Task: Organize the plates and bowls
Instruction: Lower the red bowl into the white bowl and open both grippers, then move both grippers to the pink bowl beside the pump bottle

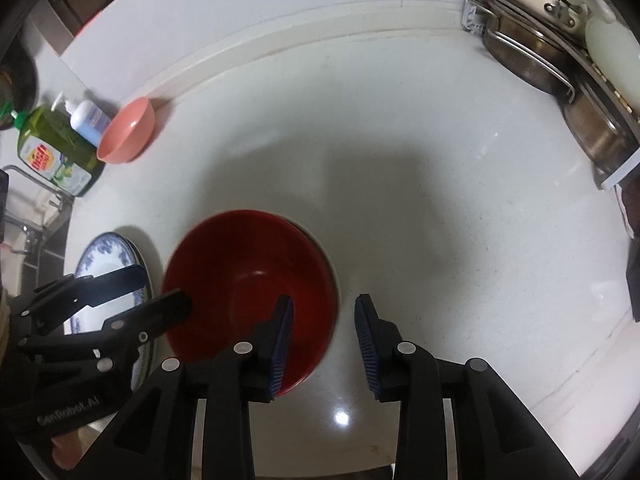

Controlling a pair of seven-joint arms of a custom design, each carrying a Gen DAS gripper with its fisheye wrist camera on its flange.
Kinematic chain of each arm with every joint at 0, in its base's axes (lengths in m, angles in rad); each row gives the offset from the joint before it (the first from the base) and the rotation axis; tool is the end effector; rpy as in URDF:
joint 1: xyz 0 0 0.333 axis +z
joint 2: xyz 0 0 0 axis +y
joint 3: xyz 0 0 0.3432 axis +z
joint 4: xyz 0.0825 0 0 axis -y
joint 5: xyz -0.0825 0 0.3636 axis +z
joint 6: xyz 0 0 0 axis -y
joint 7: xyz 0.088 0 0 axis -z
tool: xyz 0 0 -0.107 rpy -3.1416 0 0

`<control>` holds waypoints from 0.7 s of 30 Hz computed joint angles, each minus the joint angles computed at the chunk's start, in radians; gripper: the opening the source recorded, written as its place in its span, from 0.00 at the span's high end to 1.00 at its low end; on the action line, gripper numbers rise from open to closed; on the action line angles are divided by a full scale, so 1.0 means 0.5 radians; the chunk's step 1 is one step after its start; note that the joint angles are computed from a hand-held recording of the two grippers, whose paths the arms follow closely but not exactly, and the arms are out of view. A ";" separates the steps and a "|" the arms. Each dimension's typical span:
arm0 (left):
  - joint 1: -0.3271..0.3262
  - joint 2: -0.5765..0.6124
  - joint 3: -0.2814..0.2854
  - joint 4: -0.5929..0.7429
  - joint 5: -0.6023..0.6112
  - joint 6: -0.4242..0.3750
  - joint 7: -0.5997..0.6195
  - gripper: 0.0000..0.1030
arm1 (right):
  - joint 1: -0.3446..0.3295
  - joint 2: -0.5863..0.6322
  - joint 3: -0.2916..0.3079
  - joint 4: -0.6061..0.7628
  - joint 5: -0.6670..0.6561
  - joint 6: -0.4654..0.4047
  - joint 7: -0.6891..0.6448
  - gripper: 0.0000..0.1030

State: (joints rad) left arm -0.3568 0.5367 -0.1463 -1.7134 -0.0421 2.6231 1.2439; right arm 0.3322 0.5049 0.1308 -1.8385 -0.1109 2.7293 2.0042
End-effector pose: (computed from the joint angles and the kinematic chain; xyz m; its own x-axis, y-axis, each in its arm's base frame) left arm 0.6230 -0.3234 0.3571 -0.1412 -0.9656 0.2186 -0.9481 0.0683 -0.3107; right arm 0.6095 0.2965 0.3353 0.1191 -0.9822 -0.1450 -0.9336 -0.0611 -0.3531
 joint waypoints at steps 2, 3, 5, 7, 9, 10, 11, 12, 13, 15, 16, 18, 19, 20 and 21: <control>-0.007 -0.023 0.019 -0.033 0.017 0.031 -0.019 0.42 | 0.016 -0.009 -0.008 0.006 -0.016 -0.003 0.009 0.68; -0.015 -0.033 0.031 -0.043 0.031 0.038 -0.035 0.42 | 0.010 -0.010 0.006 0.010 -0.007 0.000 -0.005 0.68; -0.023 -0.041 0.044 -0.049 0.054 0.056 -0.055 0.42 | 0.016 -0.009 0.005 0.020 -0.010 -0.004 -0.011 0.68; -0.042 -0.053 0.073 -0.058 0.093 0.069 -0.100 0.42 | 0.018 -0.007 0.012 0.035 -0.004 -0.001 -0.019 0.68; -0.051 -0.063 0.093 -0.069 0.131 0.084 -0.135 0.41 | 0.025 -0.001 0.011 0.053 -0.005 -0.003 -0.021 0.68; -0.048 -0.072 0.098 -0.081 0.142 0.095 -0.146 0.41 | 0.032 0.003 0.011 0.069 -0.010 -0.006 -0.025 0.68; -0.042 -0.080 0.100 -0.091 0.150 0.101 -0.154 0.41 | 0.031 0.005 0.015 0.078 -0.009 -0.002 -0.034 0.68; -0.036 -0.087 0.100 -0.098 0.155 0.106 -0.160 0.41 | 0.033 0.008 0.018 0.090 -0.009 -0.002 -0.043 0.68; -0.029 -0.101 0.104 -0.116 0.162 0.121 -0.169 0.41 | 0.038 0.010 0.018 0.101 -0.011 -0.003 -0.047 0.68; -0.029 -0.130 0.127 -0.152 0.197 0.145 -0.198 0.39 | 0.043 0.020 0.027 0.131 -0.009 0.005 -0.063 0.68; -0.036 -0.147 0.152 -0.170 0.227 0.158 -0.228 0.39 | 0.053 0.032 0.028 0.158 -0.013 -0.003 -0.070 0.68; -0.035 -0.167 0.172 -0.189 0.265 0.172 -0.272 0.39 | 0.068 0.050 0.026 0.200 -0.021 -0.009 -0.081 0.68; -0.033 -0.185 0.187 -0.207 0.286 0.182 -0.299 0.39 | 0.079 0.066 0.026 0.236 -0.027 -0.012 -0.088 0.68; -0.029 -0.199 0.198 -0.223 0.306 0.191 -0.323 0.39 | 0.090 0.081 0.024 0.270 -0.033 -0.023 -0.091 0.68; -0.029 -0.209 0.206 -0.234 0.327 0.198 -0.348 0.39 | 0.096 0.095 0.027 0.300 -0.033 -0.025 -0.099 0.68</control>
